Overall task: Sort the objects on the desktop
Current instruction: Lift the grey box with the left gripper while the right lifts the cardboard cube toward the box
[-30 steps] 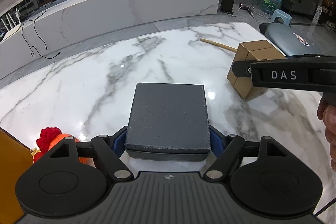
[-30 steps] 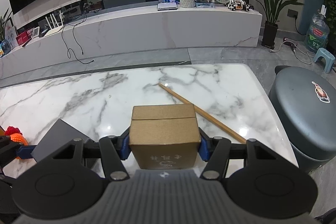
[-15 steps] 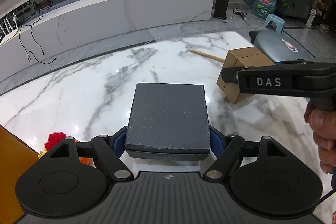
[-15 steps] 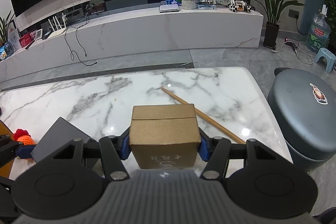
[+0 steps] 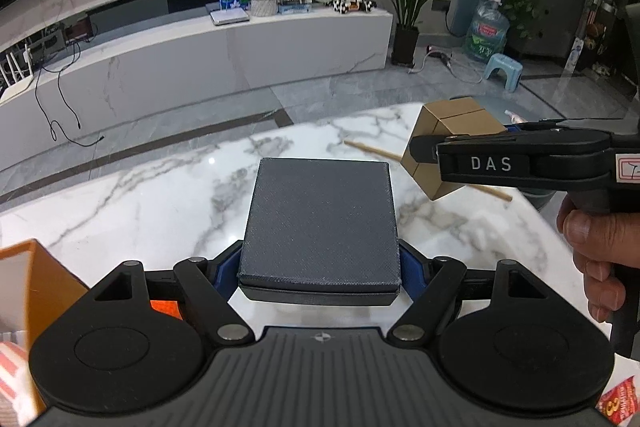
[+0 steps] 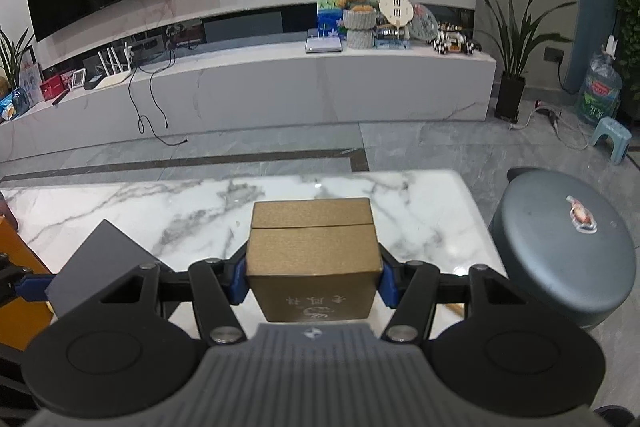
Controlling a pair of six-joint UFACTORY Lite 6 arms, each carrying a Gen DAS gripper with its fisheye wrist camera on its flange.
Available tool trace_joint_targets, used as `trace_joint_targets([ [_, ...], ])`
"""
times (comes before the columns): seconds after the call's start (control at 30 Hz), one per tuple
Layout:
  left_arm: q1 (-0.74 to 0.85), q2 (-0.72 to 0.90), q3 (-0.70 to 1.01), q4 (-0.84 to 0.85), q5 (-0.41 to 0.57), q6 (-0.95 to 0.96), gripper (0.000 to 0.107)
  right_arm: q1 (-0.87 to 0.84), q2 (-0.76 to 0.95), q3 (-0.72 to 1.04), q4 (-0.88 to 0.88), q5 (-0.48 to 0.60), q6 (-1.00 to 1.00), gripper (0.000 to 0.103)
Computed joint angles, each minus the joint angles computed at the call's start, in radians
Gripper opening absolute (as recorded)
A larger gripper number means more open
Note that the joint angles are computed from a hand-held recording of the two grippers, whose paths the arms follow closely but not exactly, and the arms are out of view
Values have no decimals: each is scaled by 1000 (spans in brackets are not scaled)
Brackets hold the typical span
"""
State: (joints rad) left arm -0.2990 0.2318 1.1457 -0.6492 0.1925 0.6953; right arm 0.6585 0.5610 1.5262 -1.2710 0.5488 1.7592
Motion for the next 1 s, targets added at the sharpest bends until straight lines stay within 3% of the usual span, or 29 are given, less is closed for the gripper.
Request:
trace_joint_targets([
  [0.53,162,-284,-119,-217,155,265,90,165,-1,168,110,175,-197,61],
  [0.83,332,-394,-181,-258,255,387,90,259,126,390,192,232,-334,61],
  [1.0,442,-440,-200,-270,325,440,90,309,257,608,263,280,-456,61],
])
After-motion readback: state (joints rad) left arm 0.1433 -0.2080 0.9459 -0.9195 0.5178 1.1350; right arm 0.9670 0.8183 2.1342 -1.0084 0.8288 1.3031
